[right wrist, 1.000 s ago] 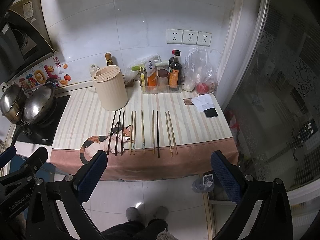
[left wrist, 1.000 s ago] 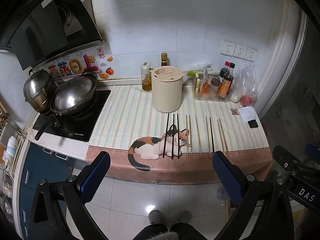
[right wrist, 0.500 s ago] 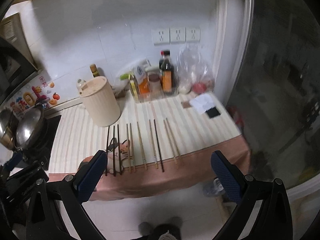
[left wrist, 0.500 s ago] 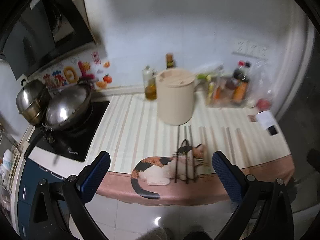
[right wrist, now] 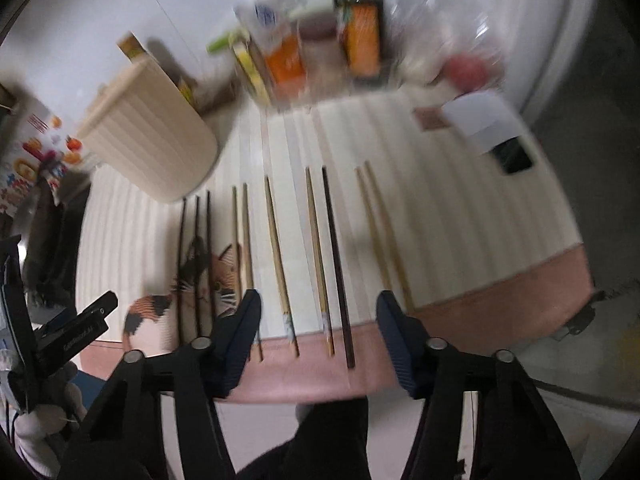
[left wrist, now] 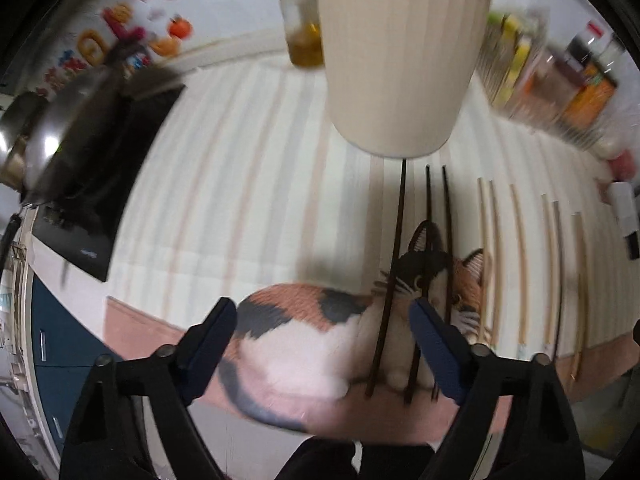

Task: Organize utensils
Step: 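Lower and grasp a black chopstick with the left tool while the right grasps a dark chopstick, then lift both held chopsticks and carry them above the beige utensil holder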

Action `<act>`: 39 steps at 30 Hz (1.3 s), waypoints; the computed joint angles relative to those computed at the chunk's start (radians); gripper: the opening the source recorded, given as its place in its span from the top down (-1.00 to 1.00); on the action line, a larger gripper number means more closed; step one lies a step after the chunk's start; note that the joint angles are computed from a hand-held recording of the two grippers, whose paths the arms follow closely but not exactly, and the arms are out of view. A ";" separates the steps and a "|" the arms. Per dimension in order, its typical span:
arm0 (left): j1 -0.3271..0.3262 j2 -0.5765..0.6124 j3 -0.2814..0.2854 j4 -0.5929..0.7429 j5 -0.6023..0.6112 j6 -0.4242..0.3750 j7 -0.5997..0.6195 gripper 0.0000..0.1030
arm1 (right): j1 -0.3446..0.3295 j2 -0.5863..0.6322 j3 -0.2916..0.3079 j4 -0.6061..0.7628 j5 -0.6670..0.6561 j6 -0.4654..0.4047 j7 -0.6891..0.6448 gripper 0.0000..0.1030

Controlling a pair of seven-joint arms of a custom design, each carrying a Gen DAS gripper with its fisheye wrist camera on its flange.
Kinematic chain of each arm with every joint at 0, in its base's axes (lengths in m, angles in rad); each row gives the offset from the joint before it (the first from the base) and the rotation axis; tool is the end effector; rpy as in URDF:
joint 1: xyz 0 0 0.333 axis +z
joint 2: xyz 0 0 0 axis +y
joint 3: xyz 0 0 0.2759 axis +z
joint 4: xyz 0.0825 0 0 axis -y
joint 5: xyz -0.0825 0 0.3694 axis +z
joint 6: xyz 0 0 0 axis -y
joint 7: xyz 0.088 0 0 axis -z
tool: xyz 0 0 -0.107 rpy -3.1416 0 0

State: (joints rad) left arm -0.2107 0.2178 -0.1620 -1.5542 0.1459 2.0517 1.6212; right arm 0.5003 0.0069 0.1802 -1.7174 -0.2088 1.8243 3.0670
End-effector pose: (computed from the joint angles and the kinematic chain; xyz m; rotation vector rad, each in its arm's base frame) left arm 0.5949 -0.2148 0.5149 -1.5154 2.4516 -0.2446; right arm 0.4465 0.3394 0.5375 -1.1553 2.7424 -0.2455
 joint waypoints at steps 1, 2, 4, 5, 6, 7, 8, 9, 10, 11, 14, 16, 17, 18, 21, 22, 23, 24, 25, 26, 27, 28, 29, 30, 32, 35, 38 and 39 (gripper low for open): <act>-0.012 0.043 -0.003 0.039 0.012 -0.018 -0.013 -0.43 | -0.011 -0.001 -0.011 -0.026 0.024 0.029 -0.028 0.02; -0.021 0.084 -0.003 0.081 0.017 -0.042 -0.018 -0.38 | -0.026 0.001 -0.024 -0.054 0.053 0.065 -0.064 0.15; -0.046 0.174 -0.003 0.175 0.023 -0.091 -0.020 -0.04 | -0.054 0.013 -0.044 -0.091 0.106 0.111 -0.135 0.28; -0.057 0.203 0.000 0.205 0.029 -0.105 -0.018 0.02 | -0.068 0.024 -0.052 -0.100 0.133 0.124 -0.168 0.28; -0.072 0.246 0.004 0.254 0.037 -0.130 -0.016 0.06 | -0.080 0.030 -0.057 -0.109 0.155 0.137 -0.194 0.29; -0.086 0.280 0.010 0.295 0.047 -0.148 -0.018 0.06 | -0.093 0.043 -0.064 -0.115 0.178 0.148 -0.223 0.29; -0.096 0.304 0.015 0.323 0.052 -0.156 -0.017 0.06 | -0.104 0.058 -0.068 -0.113 0.195 0.148 -0.247 0.29; -0.108 0.335 0.021 0.361 0.062 -0.171 -0.016 0.06 | -0.114 0.073 -0.072 -0.109 0.213 0.148 -0.271 0.29; -0.118 0.358 0.028 0.389 0.070 -0.181 -0.016 0.06 | -0.125 0.090 -0.076 -0.107 0.226 0.152 -0.294 0.29; -0.125 0.377 0.033 0.414 0.074 -0.190 -0.016 0.06 | -0.133 0.105 -0.078 -0.104 0.238 0.153 -0.312 0.29; -0.138 0.430 0.039 0.486 0.069 -0.207 -0.006 0.06 | -0.153 0.140 -0.080 -0.098 0.277 0.155 -0.355 0.29; -0.152 0.477 0.045 0.558 0.071 -0.244 0.008 0.08 | -0.158 0.166 -0.079 -0.074 0.281 0.143 -0.376 0.28; -0.153 0.484 0.045 0.569 0.066 -0.251 0.015 0.12 | -0.158 0.178 -0.077 -0.058 0.275 0.135 -0.385 0.28; -0.148 0.472 0.042 0.548 0.058 -0.235 0.023 0.21 | -0.158 0.199 -0.075 -0.029 0.272 0.113 -0.402 0.29; -0.134 0.463 0.024 0.528 0.015 -0.220 0.059 0.66 | -0.145 0.269 -0.073 0.073 0.233 0.020 -0.407 0.42; -0.135 0.472 0.022 0.538 0.005 -0.217 0.065 0.81 | -0.135 0.294 -0.073 0.113 0.209 -0.025 -0.404 0.56; -0.134 0.457 0.022 0.513 0.001 -0.205 0.071 0.88 | -0.128 0.309 -0.074 0.136 0.194 -0.048 -0.399 0.69; -0.134 0.436 0.026 0.477 0.005 -0.188 0.074 0.92 | -0.121 0.308 -0.074 0.136 0.183 -0.053 -0.391 0.73; -0.133 0.423 0.029 0.457 0.007 -0.184 0.073 0.93 | -0.120 0.307 -0.075 0.137 0.185 -0.057 -0.386 0.84; -0.123 0.404 0.029 0.433 -0.004 -0.193 0.073 0.93 | -0.122 0.297 -0.073 0.125 0.200 -0.058 -0.380 0.86; -0.110 0.385 0.027 0.405 -0.017 -0.200 0.077 0.93 | -0.125 0.284 -0.070 0.107 0.223 -0.054 -0.373 0.86; -0.099 0.365 0.027 0.378 -0.024 -0.204 0.079 0.93 | -0.130 0.269 -0.069 0.082 0.238 -0.044 -0.376 0.87; -0.085 0.340 0.030 0.343 -0.031 -0.208 0.079 0.93 | -0.131 0.253 -0.067 0.061 0.248 -0.041 -0.379 0.87; -0.067 0.314 0.031 0.308 -0.045 -0.213 0.075 0.93 | -0.129 0.243 -0.063 0.048 0.256 -0.038 -0.382 0.87; -0.042 0.293 0.031 0.282 -0.067 -0.235 0.067 0.93 | -0.129 0.222 -0.062 0.026 0.265 -0.035 -0.391 0.87; -0.006 0.277 0.026 0.266 -0.112 -0.262 0.058 0.93 | -0.139 0.184 -0.064 -0.009 0.300 -0.031 -0.394 0.87; 0.021 0.283 0.024 0.276 -0.138 -0.274 0.078 0.87 | -0.148 0.164 -0.066 -0.035 0.340 -0.033 -0.385 0.85; 0.029 0.289 0.022 0.288 -0.145 -0.289 0.094 0.81 | -0.150 0.160 -0.066 -0.035 0.353 -0.047 -0.386 0.84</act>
State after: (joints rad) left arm -0.1817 0.5070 -0.1397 -1.2666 0.0010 1.7626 1.7150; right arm 0.3506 0.1664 0.1147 -1.7524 0.1441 1.7774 2.6812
